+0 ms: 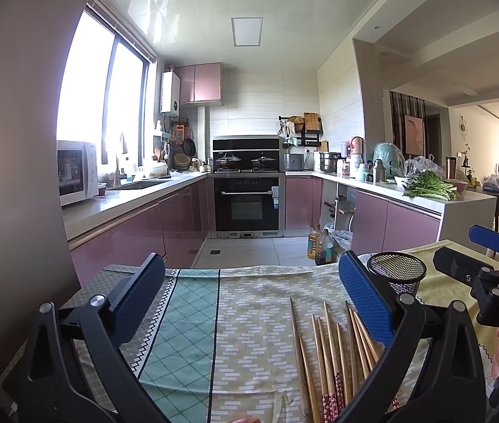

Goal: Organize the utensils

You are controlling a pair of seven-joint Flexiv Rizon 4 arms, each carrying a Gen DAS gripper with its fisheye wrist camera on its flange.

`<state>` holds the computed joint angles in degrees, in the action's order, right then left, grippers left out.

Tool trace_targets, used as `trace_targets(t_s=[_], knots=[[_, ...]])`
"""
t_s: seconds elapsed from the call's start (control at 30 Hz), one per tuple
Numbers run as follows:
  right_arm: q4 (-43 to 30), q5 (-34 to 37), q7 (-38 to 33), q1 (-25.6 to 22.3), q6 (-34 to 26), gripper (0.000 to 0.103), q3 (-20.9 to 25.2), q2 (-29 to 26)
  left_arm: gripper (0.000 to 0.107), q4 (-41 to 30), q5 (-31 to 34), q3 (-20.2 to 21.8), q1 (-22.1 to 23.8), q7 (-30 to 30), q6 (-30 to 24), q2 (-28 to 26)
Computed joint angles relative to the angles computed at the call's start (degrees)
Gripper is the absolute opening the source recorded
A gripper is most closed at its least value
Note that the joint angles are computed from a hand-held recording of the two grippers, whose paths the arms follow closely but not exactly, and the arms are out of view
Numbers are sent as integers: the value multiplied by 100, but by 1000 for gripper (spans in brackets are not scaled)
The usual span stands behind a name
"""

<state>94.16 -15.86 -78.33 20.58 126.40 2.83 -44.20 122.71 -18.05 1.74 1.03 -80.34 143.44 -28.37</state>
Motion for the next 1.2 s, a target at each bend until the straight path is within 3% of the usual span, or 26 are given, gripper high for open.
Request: trace_targets(t_s=[0.77, 1.2], knots=[[-18, -81, 61, -44, 12, 97, 50, -25, 97, 1, -61, -1, -35, 30, 28, -25], [-79, -476, 330, -271, -32, 97, 195, -88, 97, 5, 19, 1, -8, 33, -9, -27]])
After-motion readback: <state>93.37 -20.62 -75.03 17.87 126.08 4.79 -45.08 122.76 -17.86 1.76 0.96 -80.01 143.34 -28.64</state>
